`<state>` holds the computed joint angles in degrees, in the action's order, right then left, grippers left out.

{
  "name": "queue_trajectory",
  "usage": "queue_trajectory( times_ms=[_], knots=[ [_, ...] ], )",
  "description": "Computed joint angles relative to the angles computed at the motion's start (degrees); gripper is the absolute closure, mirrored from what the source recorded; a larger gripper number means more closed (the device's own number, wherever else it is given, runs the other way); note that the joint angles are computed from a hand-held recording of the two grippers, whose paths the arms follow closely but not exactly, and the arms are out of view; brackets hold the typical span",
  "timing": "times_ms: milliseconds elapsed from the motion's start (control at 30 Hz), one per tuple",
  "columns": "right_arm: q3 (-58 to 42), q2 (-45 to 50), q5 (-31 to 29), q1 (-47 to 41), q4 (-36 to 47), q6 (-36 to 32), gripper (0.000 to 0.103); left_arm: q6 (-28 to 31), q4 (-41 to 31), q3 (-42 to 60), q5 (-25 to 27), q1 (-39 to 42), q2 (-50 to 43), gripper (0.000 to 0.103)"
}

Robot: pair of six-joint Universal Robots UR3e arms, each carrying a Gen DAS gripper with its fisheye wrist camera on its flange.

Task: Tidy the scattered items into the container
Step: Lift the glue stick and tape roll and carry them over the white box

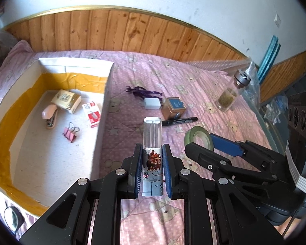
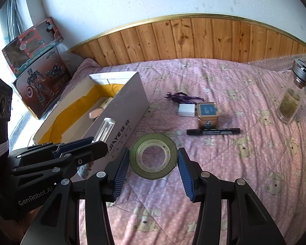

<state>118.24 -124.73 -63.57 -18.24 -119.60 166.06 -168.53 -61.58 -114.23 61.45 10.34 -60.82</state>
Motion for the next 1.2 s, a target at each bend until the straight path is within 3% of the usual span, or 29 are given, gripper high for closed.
queue_trajectory(
  times_ms=[267,567,800,933,1200],
  knots=[
    [-1.6,3.7,-3.7,8.1,-5.1,5.7,0.054,7.4,-9.9,0.3,-5.7,9.9,5.0,0.084],
    [-5.6,8.5,-7.4,16.7,-9.6,11.9,0.054,20.4,-27.4,4.0,-13.3,23.6,9.6,0.084],
    [-10.1,13.5,-10.4,22.8,-12.2,15.0,0.054,29.0,-38.1,7.3,-16.3,32.5,9.6,0.084],
    [-12.8,16.2,-11.7,25.1,-12.8,15.9,0.054,31.7,-41.7,9.2,-17.0,35.8,8.3,0.084],
    [-17.9,22.5,-14.2,29.7,-13.5,16.0,0.054,31.6,-41.4,11.0,-16.6,37.7,4.2,0.084]
  ],
)
